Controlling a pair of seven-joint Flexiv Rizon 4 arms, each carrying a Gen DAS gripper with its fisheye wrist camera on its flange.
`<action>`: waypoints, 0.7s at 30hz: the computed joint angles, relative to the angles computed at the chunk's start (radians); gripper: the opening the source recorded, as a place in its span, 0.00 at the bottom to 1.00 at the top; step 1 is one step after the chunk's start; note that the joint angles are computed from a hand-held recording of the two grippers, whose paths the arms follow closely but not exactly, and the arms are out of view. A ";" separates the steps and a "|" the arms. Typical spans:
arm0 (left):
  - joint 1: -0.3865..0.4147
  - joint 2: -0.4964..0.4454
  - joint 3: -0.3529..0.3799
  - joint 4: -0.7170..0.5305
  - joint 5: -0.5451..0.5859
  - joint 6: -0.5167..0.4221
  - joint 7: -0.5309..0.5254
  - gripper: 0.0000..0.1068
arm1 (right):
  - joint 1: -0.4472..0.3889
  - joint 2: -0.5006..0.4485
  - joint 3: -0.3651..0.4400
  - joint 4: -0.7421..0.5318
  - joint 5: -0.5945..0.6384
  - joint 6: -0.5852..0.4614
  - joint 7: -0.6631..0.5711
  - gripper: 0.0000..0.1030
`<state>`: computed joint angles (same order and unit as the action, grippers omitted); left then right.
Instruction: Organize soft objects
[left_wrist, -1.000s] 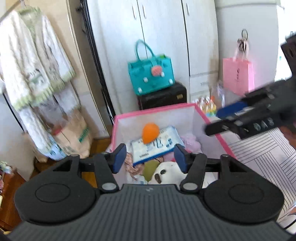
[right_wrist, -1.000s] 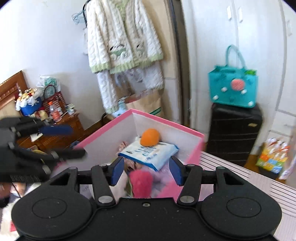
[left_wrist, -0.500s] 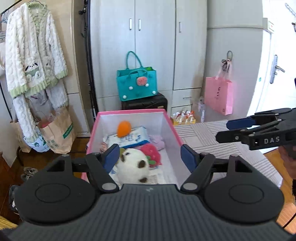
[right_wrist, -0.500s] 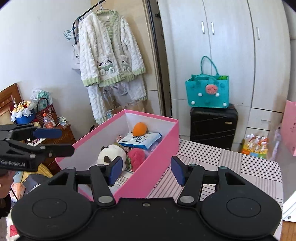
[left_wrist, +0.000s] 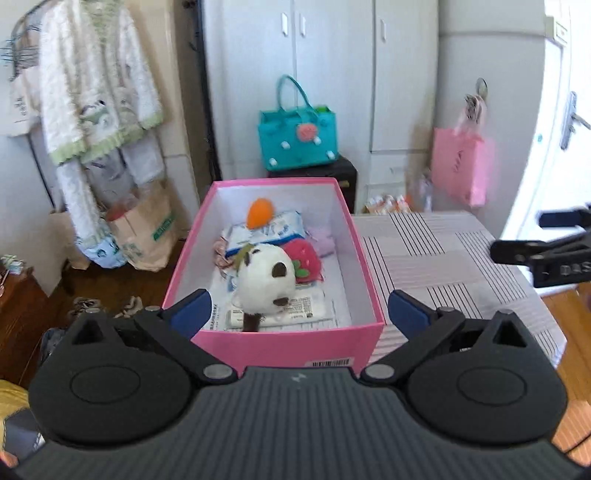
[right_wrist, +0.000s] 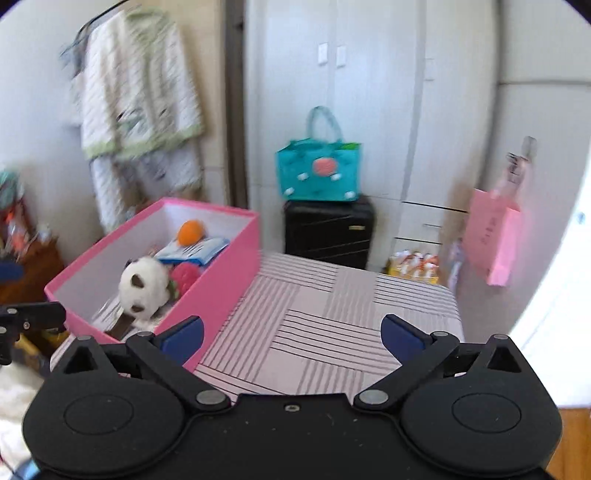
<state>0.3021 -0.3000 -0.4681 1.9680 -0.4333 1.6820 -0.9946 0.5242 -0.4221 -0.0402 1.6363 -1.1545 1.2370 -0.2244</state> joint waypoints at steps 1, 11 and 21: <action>0.040 -0.005 -0.057 0.023 -0.009 0.047 0.003 0.96 | 0.004 0.013 -0.016 0.022 -0.045 0.024 0.049 1.00; 0.026 -0.044 -0.065 0.102 0.107 0.277 -0.131 0.96 | -0.024 0.091 0.010 0.121 -0.493 -0.053 0.511 1.00; -0.011 -0.051 0.023 0.106 0.242 0.298 -0.266 0.96 | -0.056 0.107 0.111 0.172 -0.509 -0.217 0.587 1.00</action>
